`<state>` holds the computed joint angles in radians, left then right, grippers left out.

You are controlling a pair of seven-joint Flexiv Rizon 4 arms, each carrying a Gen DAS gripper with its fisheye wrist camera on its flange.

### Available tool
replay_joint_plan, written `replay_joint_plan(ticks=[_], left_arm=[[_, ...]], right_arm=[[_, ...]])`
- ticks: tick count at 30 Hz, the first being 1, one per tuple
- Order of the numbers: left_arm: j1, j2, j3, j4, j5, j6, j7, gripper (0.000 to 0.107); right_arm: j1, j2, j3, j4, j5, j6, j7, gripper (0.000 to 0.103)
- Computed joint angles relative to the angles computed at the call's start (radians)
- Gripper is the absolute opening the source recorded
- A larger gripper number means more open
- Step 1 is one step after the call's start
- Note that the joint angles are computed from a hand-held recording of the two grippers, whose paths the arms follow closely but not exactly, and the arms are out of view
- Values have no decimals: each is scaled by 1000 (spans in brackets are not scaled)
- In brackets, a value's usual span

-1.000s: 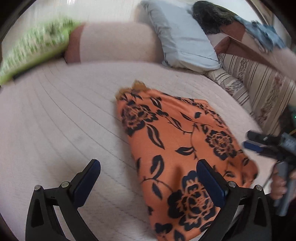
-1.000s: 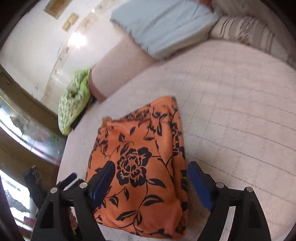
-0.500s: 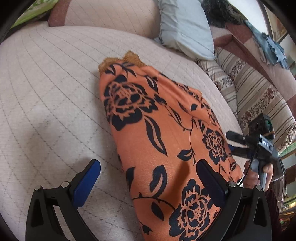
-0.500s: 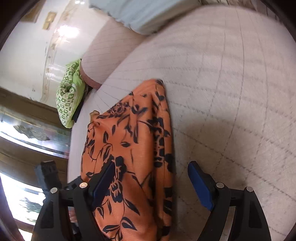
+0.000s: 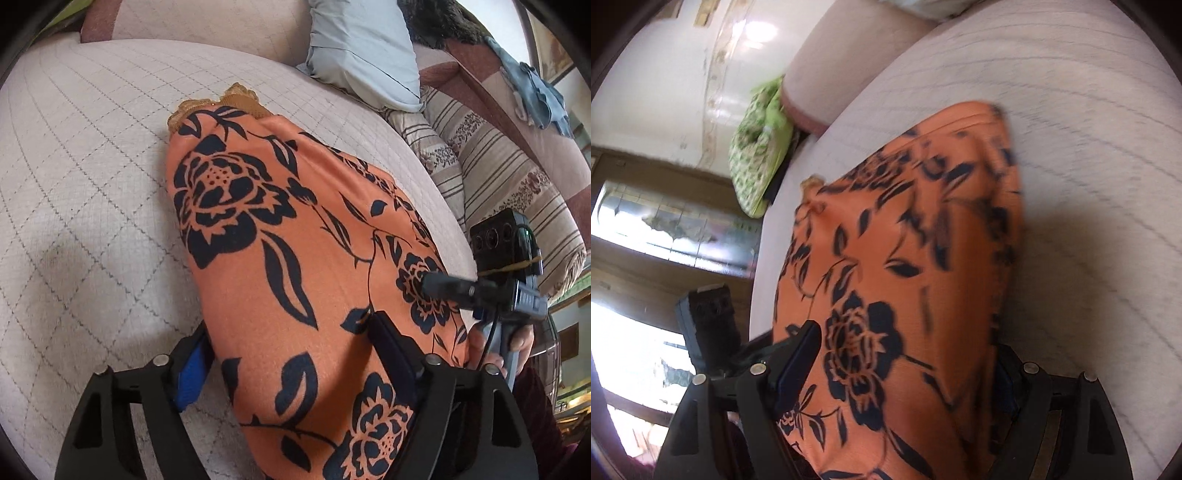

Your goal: Fold small clothes

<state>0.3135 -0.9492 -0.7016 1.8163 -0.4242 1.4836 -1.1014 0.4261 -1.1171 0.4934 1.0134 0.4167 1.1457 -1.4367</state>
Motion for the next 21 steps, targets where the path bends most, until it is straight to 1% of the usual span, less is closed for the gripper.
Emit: replay_joint_plan(ticks=[2, 3, 4, 6, 9, 12, 15, 17, 21], left_arm=[[10, -7, -11, -1, -2, 5, 1, 75], [15, -8, -16, 3, 0, 11, 2, 72], [13, -7, -13, 4, 4, 17, 0, 66], [2, -1, 0, 6, 18, 33, -3, 59], [0, 3, 2, 15, 45, 64, -8, 52], [-10, 16, 18, 24, 72, 91, -34, 48], [-13, 36, 30, 45, 106, 123, -60, 47], [-30, 65, 63, 65, 130, 157, -91, 47], [-32, 114, 108, 112, 180, 230, -159, 46]], right_arm=[[17, -11, -8, -22, -16, -15, -4, 82], [29, -12, -19, -28, -28, -20, -1, 79], [40, -12, -30, -32, -39, -24, 2, 76], [62, -10, -55, -37, -63, -28, 19, 63], [99, -5, -99, -37, -107, -20, 62, 53], [126, 8, -122, -21, -150, 23, 83, 50], [146, 14, -135, -10, -190, 66, 111, 49], [155, 14, -142, -7, -216, 87, 135, 47], [169, -11, -118, -43, -260, 102, 146, 46]])
